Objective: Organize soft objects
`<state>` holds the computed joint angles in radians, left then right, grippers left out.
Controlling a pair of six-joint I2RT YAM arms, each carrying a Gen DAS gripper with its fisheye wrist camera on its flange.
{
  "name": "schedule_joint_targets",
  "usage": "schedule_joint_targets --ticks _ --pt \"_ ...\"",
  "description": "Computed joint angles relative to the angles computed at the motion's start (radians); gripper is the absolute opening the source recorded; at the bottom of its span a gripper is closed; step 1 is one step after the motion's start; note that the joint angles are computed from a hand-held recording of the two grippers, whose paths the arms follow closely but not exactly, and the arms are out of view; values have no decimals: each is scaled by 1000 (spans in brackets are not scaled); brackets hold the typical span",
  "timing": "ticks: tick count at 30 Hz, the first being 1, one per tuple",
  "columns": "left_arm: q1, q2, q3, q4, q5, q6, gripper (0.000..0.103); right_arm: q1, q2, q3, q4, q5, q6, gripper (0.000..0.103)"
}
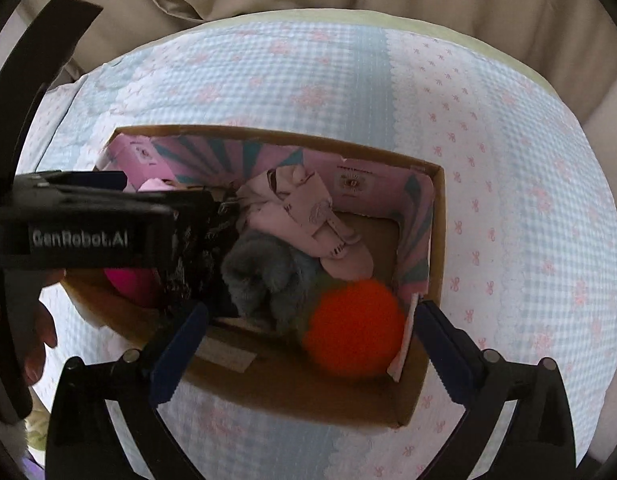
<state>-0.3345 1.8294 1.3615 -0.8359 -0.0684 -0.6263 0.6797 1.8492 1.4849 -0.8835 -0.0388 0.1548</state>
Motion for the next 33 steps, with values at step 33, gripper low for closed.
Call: schedule_joint_targets --ticks 33 --pt "-340 -302 549 -662 -397 -292 103 46 -278 496 -489 126 176 102"
